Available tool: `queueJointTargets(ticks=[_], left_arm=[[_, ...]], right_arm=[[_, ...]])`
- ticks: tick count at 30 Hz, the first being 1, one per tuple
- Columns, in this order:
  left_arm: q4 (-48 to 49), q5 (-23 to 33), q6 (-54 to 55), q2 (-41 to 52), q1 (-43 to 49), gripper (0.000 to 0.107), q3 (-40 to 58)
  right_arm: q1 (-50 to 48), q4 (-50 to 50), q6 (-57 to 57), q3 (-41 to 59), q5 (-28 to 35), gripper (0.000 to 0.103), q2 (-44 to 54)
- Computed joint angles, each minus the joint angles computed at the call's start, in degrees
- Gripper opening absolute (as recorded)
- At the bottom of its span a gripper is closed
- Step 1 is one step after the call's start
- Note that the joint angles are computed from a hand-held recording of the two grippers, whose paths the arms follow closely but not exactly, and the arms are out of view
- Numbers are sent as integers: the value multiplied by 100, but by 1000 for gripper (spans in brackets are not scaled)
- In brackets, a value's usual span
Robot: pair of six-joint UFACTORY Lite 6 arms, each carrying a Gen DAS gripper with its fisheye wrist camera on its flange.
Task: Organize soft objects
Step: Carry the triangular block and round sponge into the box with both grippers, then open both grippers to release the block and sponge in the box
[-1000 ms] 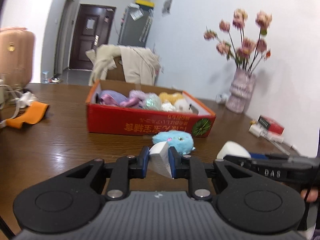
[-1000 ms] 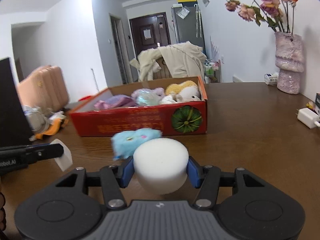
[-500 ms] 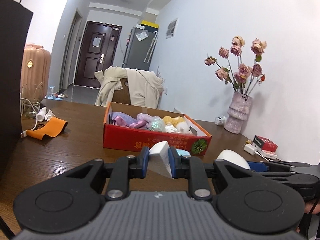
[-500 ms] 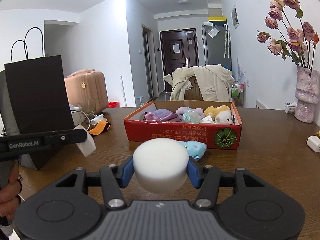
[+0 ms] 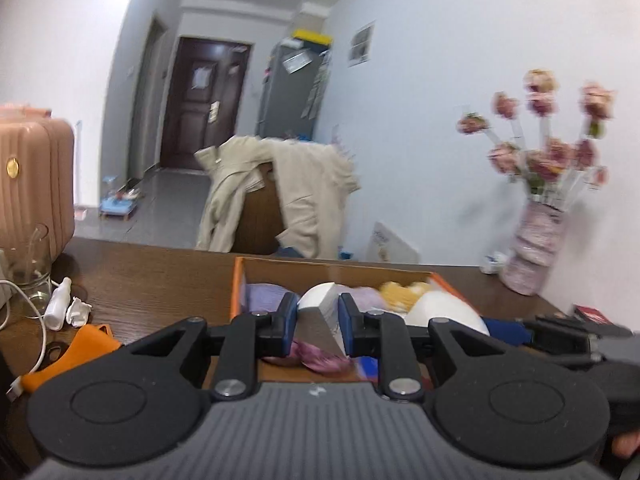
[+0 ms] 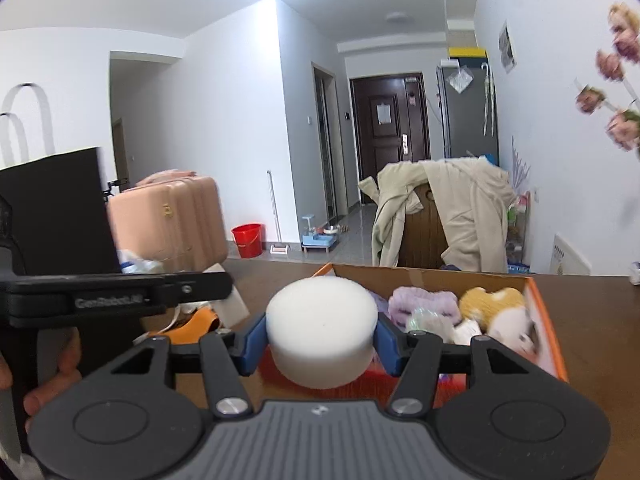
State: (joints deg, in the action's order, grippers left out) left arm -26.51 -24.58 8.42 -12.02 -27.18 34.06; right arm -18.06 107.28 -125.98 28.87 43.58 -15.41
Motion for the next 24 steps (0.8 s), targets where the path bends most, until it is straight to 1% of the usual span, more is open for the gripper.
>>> queueJointTargets(ticks=[1, 3, 6, 8, 11, 12, 13, 15, 16, 18, 19, 22, 24], left_arm=[[372, -25, -336, 387, 162, 23, 261], [883, -125, -840, 1064, 375, 23, 714], [1390, -271, -1199, 1783, 595, 23, 1144], [1720, -316, -1370, 2186, 699, 24, 1358], [1920, -454, -1485, 2613, 769, 27, 1464], [1947, -369, -1456, 2761, 791, 31, 1561], [1889, -340, -1374, 2850, 807, 33, 1606], [2014, -376, -1565, 2928, 870, 41, 1610], [2171, -386, -1725, 2931, 917, 42, 1600], [2242, -465, -1798, 2864, 956, 48, 1507], [2257, -492, -1820, 2820, 968, 49, 1467], [2022, -510, -1624, 2552, 933, 51, 1305], [1745, -556, -1394, 2198, 885, 59, 1076]], right_arm=[[347, 513, -309, 306, -251, 55, 485], [774, 1112, -644, 880, -458, 56, 1355], [1226, 1849, -1080, 1632, -730, 56, 2504], [1408, 2074, -1162, 2026, -847, 56, 3107], [1554, 2059, -1051, 2430, -923, 57, 3725], [1595, 2055, -1052, 2539, -917, 57, 3889], [1621, 2046, -1078, 2609, -905, 57, 4026], [1703, 2325, -1266, 2708, -995, 64, 4213], [1716, 2452, -1327, 2725, -985, 69, 4251], [1681, 2471, -1312, 2706, -939, 74, 4259], [1660, 2451, -1301, 2689, -929, 77, 4243], [1552, 2213, -1206, 2618, -930, 77, 4083], [1439, 2040, -1114, 2399, -839, 77, 3755]])
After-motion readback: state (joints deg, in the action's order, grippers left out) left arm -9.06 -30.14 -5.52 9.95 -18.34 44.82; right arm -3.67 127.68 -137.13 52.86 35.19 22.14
